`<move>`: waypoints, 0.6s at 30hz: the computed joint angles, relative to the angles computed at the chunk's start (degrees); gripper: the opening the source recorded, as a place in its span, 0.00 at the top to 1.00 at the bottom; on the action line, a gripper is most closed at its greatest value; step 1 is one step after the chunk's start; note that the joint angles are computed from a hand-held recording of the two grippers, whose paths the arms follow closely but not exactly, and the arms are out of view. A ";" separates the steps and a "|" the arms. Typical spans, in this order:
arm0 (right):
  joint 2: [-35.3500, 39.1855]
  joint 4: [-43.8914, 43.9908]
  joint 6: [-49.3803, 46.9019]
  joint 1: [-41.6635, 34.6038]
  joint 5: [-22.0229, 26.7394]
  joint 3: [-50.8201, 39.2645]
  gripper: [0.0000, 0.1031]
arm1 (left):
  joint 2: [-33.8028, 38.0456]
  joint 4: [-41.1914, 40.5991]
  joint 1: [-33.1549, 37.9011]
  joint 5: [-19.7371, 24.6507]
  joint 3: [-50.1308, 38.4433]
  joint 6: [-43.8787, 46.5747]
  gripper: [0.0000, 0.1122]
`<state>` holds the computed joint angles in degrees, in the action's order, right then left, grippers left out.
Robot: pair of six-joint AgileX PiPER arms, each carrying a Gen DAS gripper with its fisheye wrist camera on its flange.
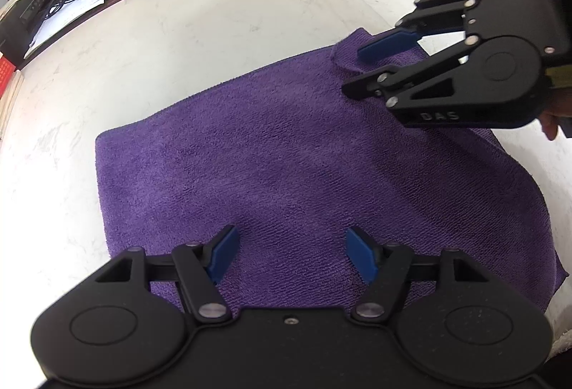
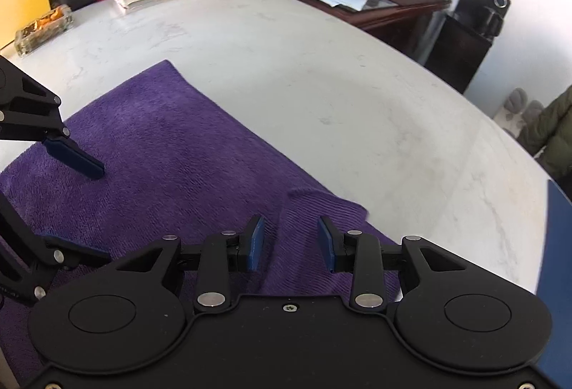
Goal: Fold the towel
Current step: 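Move the open right tool onto the folded purple towel edge, then close the right tool on the folded towel edge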
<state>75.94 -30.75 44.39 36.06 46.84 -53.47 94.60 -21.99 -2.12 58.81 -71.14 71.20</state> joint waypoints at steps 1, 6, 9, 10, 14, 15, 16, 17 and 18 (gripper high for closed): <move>0.39 0.79 -0.63 -0.76 -0.55 0.03 0.69 | 0.42 -0.03 0.16 0.26 -0.57 0.23 0.41; -1.31 3.66 0.35 -3.44 -2.66 1.79 0.64 | 1.34 0.11 0.50 0.65 -1.81 0.90 0.41; -1.68 3.43 0.66 -3.36 -3.22 2.43 0.64 | 0.85 0.87 -0.01 0.08 -1.49 0.81 0.41; -1.73 3.15 0.51 -3.17 -3.24 2.52 0.64 | 0.63 1.34 -0.38 -0.41 -1.28 0.55 0.41; -2.35 3.60 -1.80 -3.66 -4.57 3.37 0.65 | -0.29 2.75 -1.51 -2.26 -0.17 -0.12 0.41; -2.57 4.02 -2.61 -3.96 -4.69 3.47 0.65 | -0.66 2.94 -1.64 -2.65 0.26 -0.12 0.41; -2.78 4.46 -3.40 -4.27 -4.76 3.55 0.69 | -0.91 3.11 -1.75 -2.94 0.54 -0.17 0.41; -2.79 4.49 -3.40 -4.32 -4.60 3.50 0.72 | -0.87 3.22 -1.79 -3.01 0.48 -0.34 0.41; -2.95 5.01 -4.00 -4.66 -4.42 3.43 0.73 | -0.84 3.35 -1.78 -3.07 0.42 -0.56 0.41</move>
